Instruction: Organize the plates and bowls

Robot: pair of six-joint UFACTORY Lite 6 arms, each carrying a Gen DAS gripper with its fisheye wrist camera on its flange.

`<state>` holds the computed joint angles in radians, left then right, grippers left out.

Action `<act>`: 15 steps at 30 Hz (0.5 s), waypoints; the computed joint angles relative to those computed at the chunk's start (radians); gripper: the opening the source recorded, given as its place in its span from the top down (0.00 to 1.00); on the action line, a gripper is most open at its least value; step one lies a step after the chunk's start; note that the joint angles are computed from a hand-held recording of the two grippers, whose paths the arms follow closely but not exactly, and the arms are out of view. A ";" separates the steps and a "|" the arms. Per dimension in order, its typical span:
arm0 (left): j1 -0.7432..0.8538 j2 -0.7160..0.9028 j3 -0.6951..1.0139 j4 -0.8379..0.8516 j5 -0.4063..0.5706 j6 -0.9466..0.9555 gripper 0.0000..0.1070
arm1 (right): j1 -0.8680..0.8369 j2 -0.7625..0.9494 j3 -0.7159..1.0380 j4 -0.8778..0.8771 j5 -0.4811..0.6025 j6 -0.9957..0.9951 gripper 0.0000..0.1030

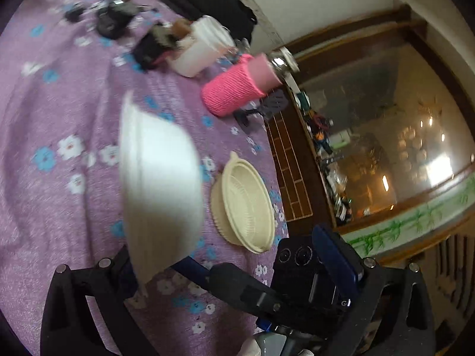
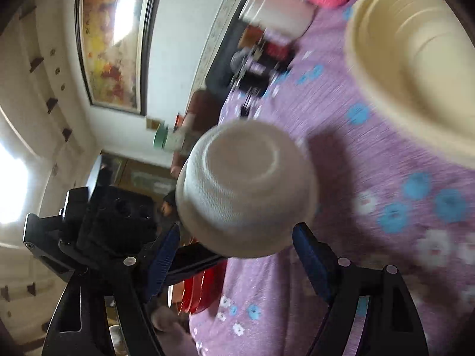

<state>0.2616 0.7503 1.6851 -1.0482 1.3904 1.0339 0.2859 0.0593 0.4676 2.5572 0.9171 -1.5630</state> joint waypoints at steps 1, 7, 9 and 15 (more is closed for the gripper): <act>-0.017 -0.015 -0.015 0.004 -0.001 0.007 0.06 | -0.009 -0.021 -0.027 0.013 0.003 -0.005 0.18; -0.107 -0.098 -0.129 0.021 -0.009 0.037 0.06 | 0.028 -0.197 -0.152 0.185 -0.119 -0.081 0.19; -0.133 -0.106 -0.145 0.022 -0.011 0.035 0.06 | 0.038 -0.357 -0.255 0.246 -0.194 -0.111 0.19; -0.203 -0.156 -0.238 0.040 -0.075 0.043 0.06 | -0.001 -0.800 -0.460 0.228 -0.481 -0.064 0.19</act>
